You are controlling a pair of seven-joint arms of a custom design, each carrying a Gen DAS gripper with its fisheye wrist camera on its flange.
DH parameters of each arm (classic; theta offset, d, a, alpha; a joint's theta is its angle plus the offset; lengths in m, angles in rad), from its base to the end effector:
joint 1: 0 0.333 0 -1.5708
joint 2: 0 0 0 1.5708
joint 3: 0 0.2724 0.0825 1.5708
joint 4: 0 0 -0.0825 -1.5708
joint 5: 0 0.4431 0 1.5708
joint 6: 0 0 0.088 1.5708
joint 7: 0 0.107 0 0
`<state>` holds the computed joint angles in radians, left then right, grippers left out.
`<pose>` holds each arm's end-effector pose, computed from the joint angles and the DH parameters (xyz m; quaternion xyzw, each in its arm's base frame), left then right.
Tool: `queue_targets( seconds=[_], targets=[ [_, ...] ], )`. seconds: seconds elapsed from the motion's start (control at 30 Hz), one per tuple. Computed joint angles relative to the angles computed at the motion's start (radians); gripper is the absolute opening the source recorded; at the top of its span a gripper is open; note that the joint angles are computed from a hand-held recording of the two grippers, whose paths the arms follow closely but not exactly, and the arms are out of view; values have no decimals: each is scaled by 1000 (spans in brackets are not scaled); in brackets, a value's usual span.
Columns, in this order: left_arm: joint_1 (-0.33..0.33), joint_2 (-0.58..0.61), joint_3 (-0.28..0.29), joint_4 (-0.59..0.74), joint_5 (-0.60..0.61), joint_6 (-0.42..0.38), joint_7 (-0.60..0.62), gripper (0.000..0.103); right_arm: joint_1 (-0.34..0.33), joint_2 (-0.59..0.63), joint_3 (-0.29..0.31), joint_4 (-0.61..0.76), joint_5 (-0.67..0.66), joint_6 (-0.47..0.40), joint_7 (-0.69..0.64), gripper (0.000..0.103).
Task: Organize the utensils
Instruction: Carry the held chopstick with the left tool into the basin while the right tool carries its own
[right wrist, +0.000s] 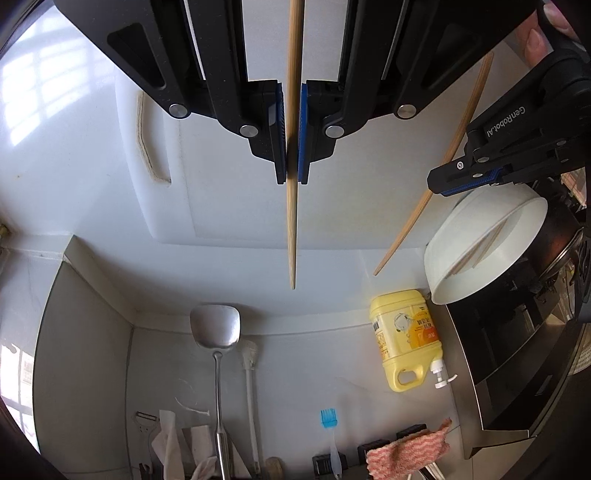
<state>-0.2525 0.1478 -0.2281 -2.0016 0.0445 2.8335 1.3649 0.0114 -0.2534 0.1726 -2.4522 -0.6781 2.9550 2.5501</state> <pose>0.5977 -0.3102 0.3923 -0.5595 0.7571 -0.3057 0.1428 0.5310 0.1409 0.3906 -0.5955 0.7007 -0.2619 0.2929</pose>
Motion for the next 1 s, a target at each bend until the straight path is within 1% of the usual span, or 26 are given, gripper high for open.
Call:
queue_targets(
  seconds=[0.07, 0.13, 0.27, 0.37, 0.43, 0.47, 0.6, 0.73, 0.87, 1.0],
  targets=[
    [5, -37, 13, -17, 18, -7, -25, 7, 19, -2, -5, 27, 17, -6, -36, 6],
    [19, -73, 20, -30, 13, -21, -32, 7, 50, 1, -21, 55, 64, -7, -93, 6],
    [53, -136, 40, -49, 32, -32, -42, 7, 95, 51, -25, 154, 140, -10, -172, 6],
    [85, -151, 56, -36, 48, -37, -25, 7, 120, 126, -15, 257, 143, -12, -166, 6],
    [108, -145, 68, -17, 4, -35, 33, 7, 144, 186, -14, 338, 113, -23, -131, 6],
    [120, -135, 74, 3, -11, -45, 57, 7, 160, 217, -17, 379, 99, -32, -113, 6],
    [169, -90, 90, 76, -119, -58, 196, 7, 237, 371, -40, 575, 107, -76, -107, 6],
    [220, 1, 88, 183, -216, -93, 326, 7, 322, 525, -82, 779, 101, -133, -79, 6],
    [266, 96, 81, 291, -274, -161, 392, 7, 379, 668, -104, 961, 174, -205, -118, 6],
    [286, 193, 83, 398, -267, -244, 399, 7, 404, 802, -109, 1123, 289, -267, -179, 6]
  ],
)
